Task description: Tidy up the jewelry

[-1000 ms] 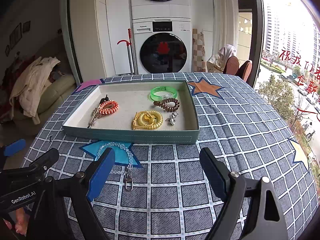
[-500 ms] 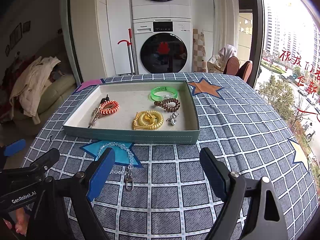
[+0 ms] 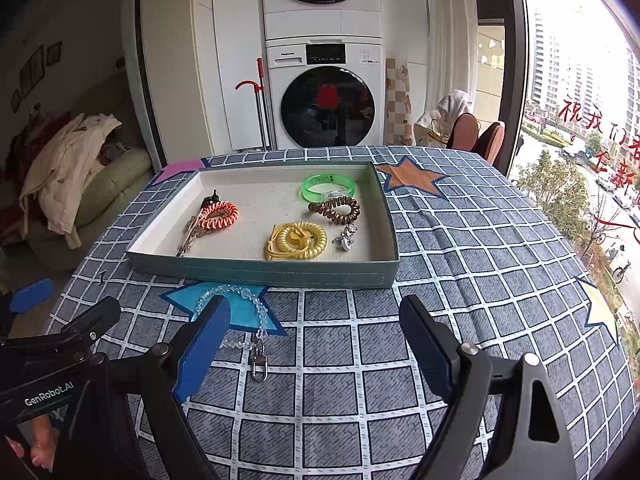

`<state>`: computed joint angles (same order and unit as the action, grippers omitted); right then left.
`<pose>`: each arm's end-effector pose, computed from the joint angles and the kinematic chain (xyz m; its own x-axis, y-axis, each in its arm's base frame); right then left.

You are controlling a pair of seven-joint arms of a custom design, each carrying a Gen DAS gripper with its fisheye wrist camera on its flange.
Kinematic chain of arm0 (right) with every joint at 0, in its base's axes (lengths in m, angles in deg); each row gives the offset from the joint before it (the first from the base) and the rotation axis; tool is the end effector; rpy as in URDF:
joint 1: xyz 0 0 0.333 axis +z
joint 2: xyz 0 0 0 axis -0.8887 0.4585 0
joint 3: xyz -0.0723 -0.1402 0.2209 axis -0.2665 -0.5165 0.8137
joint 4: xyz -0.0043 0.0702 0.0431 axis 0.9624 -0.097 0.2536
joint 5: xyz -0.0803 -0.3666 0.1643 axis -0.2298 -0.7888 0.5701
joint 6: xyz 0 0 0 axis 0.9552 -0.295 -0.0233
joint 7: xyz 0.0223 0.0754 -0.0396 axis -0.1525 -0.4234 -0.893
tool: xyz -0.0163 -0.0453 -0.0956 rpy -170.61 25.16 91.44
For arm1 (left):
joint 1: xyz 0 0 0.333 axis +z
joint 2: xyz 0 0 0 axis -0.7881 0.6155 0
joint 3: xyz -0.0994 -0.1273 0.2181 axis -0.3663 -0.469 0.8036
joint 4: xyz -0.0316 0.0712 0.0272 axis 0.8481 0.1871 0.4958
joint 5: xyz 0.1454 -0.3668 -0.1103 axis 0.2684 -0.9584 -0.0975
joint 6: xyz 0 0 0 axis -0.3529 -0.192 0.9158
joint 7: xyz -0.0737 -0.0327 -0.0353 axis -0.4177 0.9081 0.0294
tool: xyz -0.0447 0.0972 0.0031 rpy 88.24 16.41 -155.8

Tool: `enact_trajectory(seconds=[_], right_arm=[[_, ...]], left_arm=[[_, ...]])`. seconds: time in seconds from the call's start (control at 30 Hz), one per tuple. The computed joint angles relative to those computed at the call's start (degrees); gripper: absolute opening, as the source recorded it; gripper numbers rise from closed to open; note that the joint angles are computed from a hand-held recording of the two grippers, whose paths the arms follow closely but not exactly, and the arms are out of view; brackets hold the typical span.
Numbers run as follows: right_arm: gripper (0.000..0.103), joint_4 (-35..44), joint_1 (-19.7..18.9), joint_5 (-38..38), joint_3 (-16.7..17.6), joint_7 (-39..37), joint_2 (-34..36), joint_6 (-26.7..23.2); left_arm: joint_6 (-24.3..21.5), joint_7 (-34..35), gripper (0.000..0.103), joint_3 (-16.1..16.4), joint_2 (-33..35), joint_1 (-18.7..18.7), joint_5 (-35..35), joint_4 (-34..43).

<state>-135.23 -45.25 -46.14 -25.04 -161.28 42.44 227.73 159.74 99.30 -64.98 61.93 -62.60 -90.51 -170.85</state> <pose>0.5871 0.2060 0.3901 -0.4123 -0.9103 -0.0378 -0.5570 0.2847 -0.7802 0.6804 -0.2124 0.3940 -0.4308 -0.9015 -0.0412 -0.5904 0.3161 -0.7427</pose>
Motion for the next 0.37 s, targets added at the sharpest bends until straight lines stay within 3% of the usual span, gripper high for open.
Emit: enact_trajectory(seconds=[0.37], right_arm=[[0.089,-0.03,0.07,0.23,0.05,-0.14,-0.04,-0.01]], left_arm=[[-0.87,1.0,0.103,-1.02,0.09,0.94,-0.88,0.41]])
